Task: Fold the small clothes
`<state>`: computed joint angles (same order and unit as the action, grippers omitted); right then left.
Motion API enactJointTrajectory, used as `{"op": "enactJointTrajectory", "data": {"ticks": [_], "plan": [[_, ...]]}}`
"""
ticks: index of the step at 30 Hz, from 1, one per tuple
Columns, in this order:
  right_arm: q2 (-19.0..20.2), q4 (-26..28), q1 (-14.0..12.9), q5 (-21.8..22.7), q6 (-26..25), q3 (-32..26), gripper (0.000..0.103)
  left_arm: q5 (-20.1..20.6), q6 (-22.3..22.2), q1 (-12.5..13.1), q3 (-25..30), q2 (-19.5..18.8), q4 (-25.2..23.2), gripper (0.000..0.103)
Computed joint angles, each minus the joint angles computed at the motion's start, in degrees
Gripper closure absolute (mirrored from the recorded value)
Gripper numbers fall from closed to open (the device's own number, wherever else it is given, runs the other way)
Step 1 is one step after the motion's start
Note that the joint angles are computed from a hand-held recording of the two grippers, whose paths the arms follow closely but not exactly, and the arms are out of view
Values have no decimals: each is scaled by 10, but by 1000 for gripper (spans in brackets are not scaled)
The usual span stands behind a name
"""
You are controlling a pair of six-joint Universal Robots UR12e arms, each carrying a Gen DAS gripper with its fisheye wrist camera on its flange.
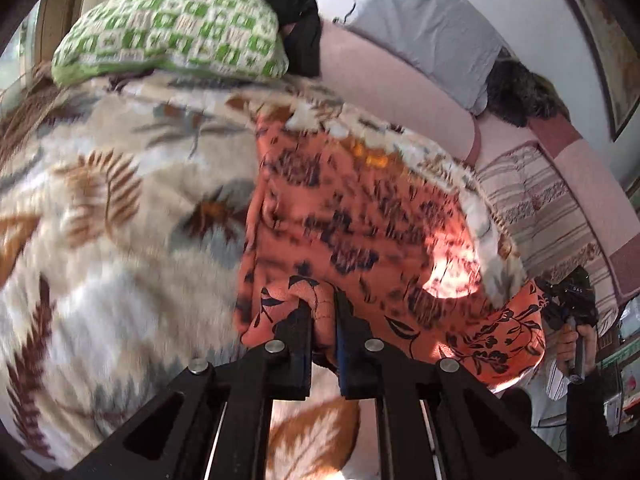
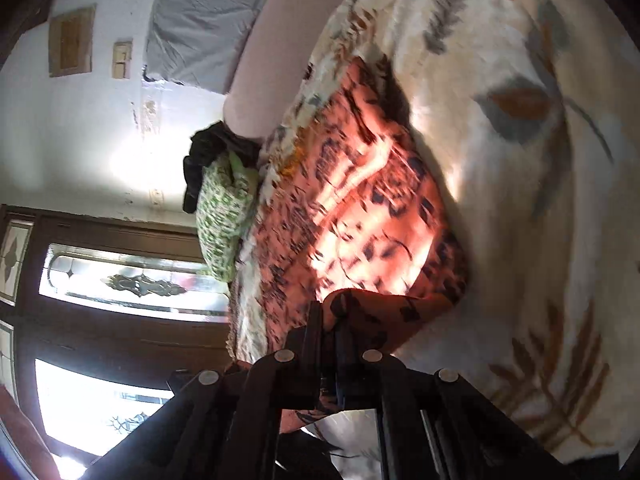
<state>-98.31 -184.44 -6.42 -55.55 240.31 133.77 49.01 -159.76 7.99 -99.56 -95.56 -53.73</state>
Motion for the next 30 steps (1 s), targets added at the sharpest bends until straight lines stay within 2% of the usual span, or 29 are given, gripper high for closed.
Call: {"op": "enactJointTrajectory", "data": {"ticks": [2,3,4,5,6,7,8,9,10,11,13,14,16,17,19,21,23,25,27,28,29,30], "plan": [[32,-35,-14,-14,-1,-45,98,-15,-75,-13,43,-41,72,93],[52,-55,-19,-22,4,-68,98,-5,-116,-21,61,-62,120,93],[80,-100,-25,-20,26,-89,98,20,-159,-31,76,-85,175,87],[105,-127,-33,-15,40,-110,94,48,-183,-41,94,-108,206,84],[127,-131,-38,-18,32,-130,94,82,-188,-54,115,-133,213,65],[143,-110,-38,-38,27,-145,79,128,-178,-68,137,-158,196,29],[151,-66,-32,-79,20,-155,32,174,-163,-81,163,-180,155,22],[153,-13,-24,-120,8,-163,9,205,-157,-89,179,-197,130,23],[153,15,-18,-151,4,-160,2,220,-158,-92,183,-206,118,23],[151,20,-16,-158,3,-152,3,227,-165,-90,175,-207,124,23],[139,-6,-2,-173,-4,-127,3,215,-187,-78,136,-190,183,23],[128,-3,3,-168,-26,-116,3,204,-193,-71,115,-176,208,23],[96,26,19,-173,-69,-93,3,161,-195,-54,71,-146,241,22],[85,31,28,-180,-85,-83,3,135,-182,-48,55,-134,240,22],[67,67,40,-213,-107,-74,3,100,-144,-41,35,-119,201,22],[70,91,31,-206,-118,-78,3,80,-114,-43,32,-116,146,22],[87,109,17,-174,-139,-93,4,95,-102,-54,39,-122,107,22],[111,145,19,-183,-171,-122,4,114,-90,-69,59,-139,72,21],[136,198,17,-162,-196,-151,5,144,-110,-81,62,-143,103,20],[144,231,21,-171,-198,-166,14,161,-97,-88,68,-145,100,33],[148,254,26,-179,-212,-179,36,173,-84,-94,80,-149,77,55],[153,280,29,-164,-234,-193,65,174,-88,-95,94,-154,54,88]]}}
